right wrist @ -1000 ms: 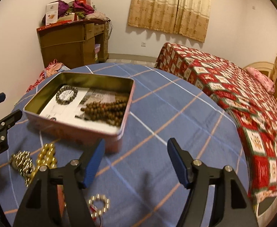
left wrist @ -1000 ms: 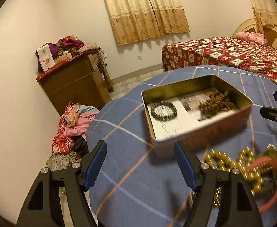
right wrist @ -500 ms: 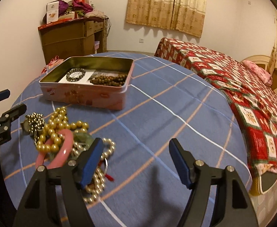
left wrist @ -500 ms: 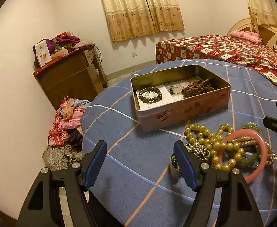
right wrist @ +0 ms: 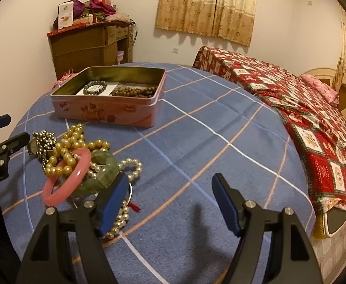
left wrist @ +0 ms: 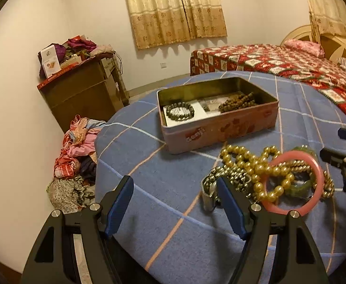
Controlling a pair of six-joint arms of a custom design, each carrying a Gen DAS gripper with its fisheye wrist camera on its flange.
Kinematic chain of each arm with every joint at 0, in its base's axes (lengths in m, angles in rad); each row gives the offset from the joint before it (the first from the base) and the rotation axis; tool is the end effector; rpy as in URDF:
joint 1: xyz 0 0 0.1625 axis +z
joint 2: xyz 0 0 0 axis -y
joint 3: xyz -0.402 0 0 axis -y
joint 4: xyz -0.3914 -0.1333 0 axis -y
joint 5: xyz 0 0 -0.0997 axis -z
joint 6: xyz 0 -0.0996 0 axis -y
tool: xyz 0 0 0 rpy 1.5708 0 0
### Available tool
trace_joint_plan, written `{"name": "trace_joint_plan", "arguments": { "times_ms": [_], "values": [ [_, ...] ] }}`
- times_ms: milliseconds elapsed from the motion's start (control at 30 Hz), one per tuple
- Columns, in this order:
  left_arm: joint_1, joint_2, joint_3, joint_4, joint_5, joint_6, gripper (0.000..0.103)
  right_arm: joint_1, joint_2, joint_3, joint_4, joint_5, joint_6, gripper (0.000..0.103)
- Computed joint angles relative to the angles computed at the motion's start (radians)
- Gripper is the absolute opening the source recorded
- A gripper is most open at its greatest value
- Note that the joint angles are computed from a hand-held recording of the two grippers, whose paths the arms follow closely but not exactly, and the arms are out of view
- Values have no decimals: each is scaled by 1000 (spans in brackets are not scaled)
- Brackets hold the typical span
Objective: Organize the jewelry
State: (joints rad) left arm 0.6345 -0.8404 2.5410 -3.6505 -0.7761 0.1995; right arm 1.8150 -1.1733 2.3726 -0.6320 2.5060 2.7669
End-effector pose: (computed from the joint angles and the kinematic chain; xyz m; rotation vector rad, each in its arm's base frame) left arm -0.1494 -0.3638 0.0459 1.1343 2.1392 -0.7967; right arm 0.1227 -0.2724 0.0526 0.0797 -2.0318 1.0082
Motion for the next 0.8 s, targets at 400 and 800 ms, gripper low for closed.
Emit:
{"name": "trace_joint_plan", "arguments": {
  "times_ms": [400,800],
  "values": [
    [40,18,-72,120,-162,40,17,0,27,-4,-9,-2,4,75],
    [52,-170,-51,147,-302,-4,9,-1,14,9,-28,-21,0,75]
  ]
}}
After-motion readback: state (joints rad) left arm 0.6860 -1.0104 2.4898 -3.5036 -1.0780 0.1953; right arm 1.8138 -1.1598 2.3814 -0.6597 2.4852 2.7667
